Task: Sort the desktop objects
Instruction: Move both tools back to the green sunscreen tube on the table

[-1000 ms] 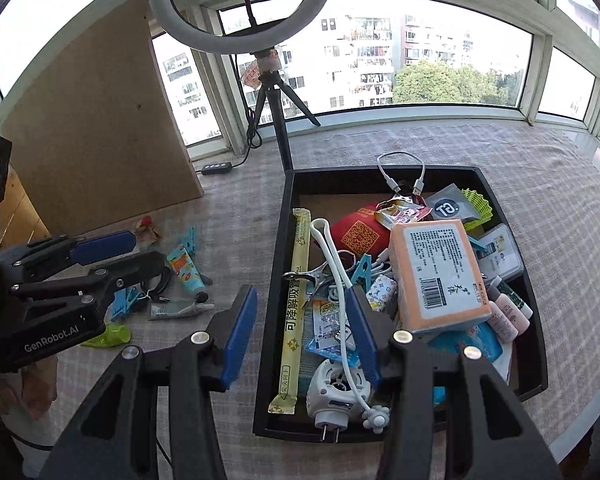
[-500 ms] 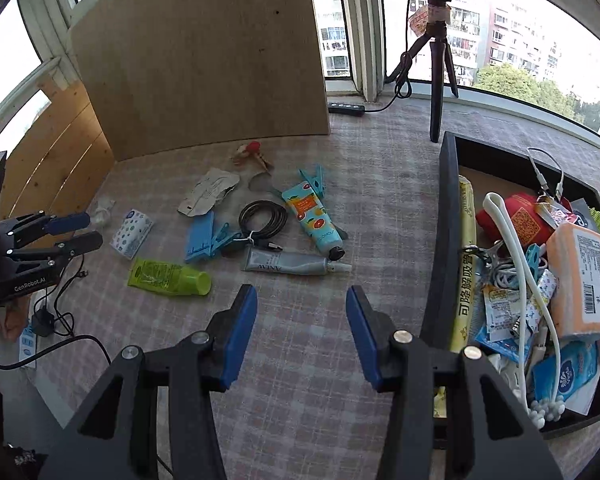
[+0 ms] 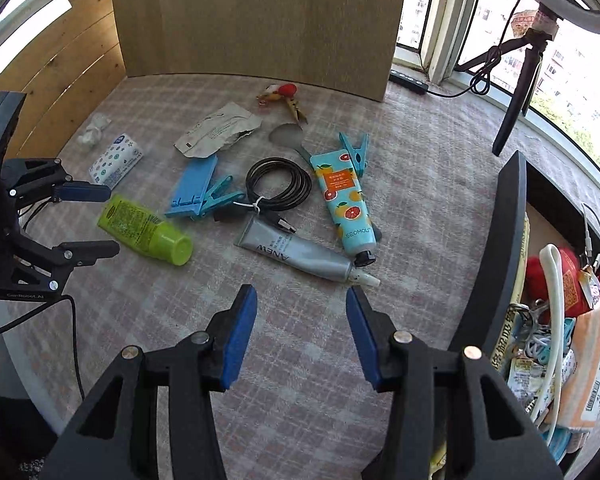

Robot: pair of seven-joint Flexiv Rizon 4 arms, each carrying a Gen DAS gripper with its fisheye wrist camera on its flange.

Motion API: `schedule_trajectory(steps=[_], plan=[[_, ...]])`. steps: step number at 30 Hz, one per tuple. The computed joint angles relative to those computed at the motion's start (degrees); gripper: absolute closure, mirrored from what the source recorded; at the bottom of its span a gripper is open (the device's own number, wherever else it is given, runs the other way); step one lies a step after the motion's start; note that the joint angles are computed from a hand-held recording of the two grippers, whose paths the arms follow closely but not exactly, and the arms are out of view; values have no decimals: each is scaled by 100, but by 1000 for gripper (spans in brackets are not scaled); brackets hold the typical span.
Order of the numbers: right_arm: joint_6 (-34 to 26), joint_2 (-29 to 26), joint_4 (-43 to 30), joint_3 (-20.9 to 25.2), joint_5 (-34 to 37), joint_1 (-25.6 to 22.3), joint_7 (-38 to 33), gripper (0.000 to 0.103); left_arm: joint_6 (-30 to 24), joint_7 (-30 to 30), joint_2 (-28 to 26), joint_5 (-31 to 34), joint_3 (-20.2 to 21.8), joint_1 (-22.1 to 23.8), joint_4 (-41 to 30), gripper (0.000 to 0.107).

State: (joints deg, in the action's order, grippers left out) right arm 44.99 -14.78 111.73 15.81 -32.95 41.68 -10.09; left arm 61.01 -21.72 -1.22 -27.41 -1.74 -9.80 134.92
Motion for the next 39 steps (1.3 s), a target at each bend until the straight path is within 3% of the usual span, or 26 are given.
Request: schedule_trajectory(steps=[4, 9, 16, 23, 26, 28, 30, 39], plan=[[537, -171, -55, -20, 40, -31, -135, 57, -122, 245, -117, -54, -10, 35, -70, 53], [815, -638, -451, -85, 48, 91, -588, 57, -323, 158, -374, 466, 39, 193, -251, 53], [982, -1168, -920, -246, 149, 260, -1200, 57, -305, 428, -545, 749, 13, 345, -387, 43], [1326, -1449, -1133, -322, 368, 256, -1733, 57, -823, 824, -602, 494, 16, 533, -536, 40], [1469, -1575, -1229, -323, 497, 247, -1941, 57, -770, 1021, -573, 244, -1, 548, -449, 40], [1572, -1613, -1235, -421, 440, 321, -1960, 57, -749, 1124, -538, 102, -8, 542, -394, 44], [1686, -1648, -1258, -437, 476, 319, -2019, 58, -769, 1186, -500, -21, -5, 535, -366, 54], [1854, -1531, -1135, -494, 594, 292, -1955, 80, -891, 1206, -288, -33, 63, 470, -238, 62]])
